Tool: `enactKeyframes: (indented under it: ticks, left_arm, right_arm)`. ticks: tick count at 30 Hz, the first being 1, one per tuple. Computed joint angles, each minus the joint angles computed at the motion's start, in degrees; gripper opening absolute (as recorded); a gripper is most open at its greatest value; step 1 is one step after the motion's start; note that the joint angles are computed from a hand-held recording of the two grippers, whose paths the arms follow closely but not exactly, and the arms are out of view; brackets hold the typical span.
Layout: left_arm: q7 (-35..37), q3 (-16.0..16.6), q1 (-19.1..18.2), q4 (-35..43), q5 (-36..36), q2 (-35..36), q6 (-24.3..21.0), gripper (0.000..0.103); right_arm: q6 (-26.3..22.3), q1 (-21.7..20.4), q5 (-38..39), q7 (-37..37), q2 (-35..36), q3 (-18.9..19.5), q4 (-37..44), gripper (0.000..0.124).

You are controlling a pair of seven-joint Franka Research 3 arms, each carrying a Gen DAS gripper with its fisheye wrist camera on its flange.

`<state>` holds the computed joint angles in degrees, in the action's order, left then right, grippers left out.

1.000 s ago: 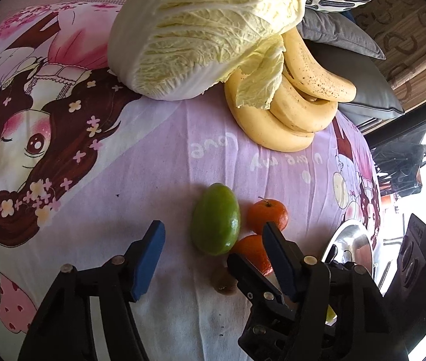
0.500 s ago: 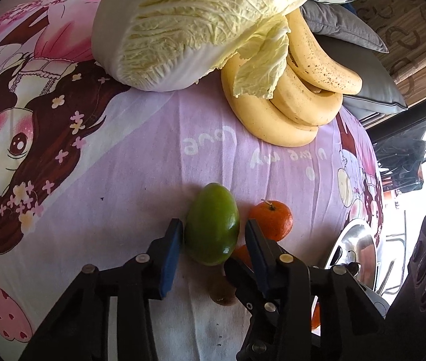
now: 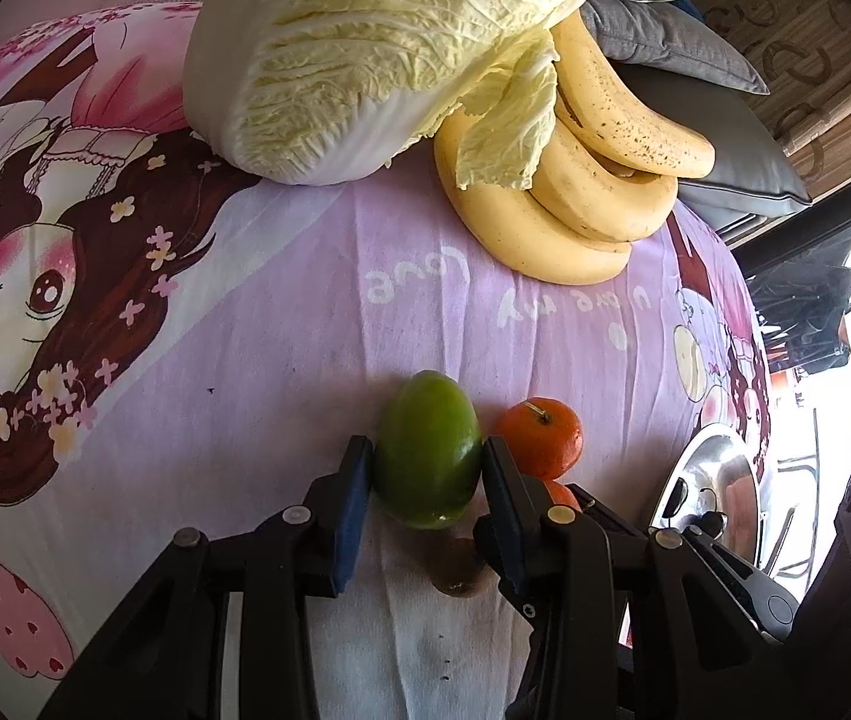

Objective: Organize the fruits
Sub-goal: 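Close the right tool on the tangerine while the left tool grasps the green pear, then carry the tangerine and green pear in both tools over the steel bowl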

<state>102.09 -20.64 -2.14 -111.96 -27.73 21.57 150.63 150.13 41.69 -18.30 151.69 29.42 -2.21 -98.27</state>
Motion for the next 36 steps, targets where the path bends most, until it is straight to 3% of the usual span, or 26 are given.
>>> enactKeyframes:
  ticks: [19,36]
  left_arm:
    - [8.7,0.0,0.6,-6.7,-9.9,-6.6,2.3,0.039]
    - [13.5,2.1,-2.7,-9.4,-14.6,-10.4,3.9,0.039]
  right_arm:
    - [2.4,1.0,-3.5,5.2,-5.6,0.4,-6.1,0.042]
    - [2.4,-0.2,-6.7,11.0,-11.3,2.7,-12.7,0.042]
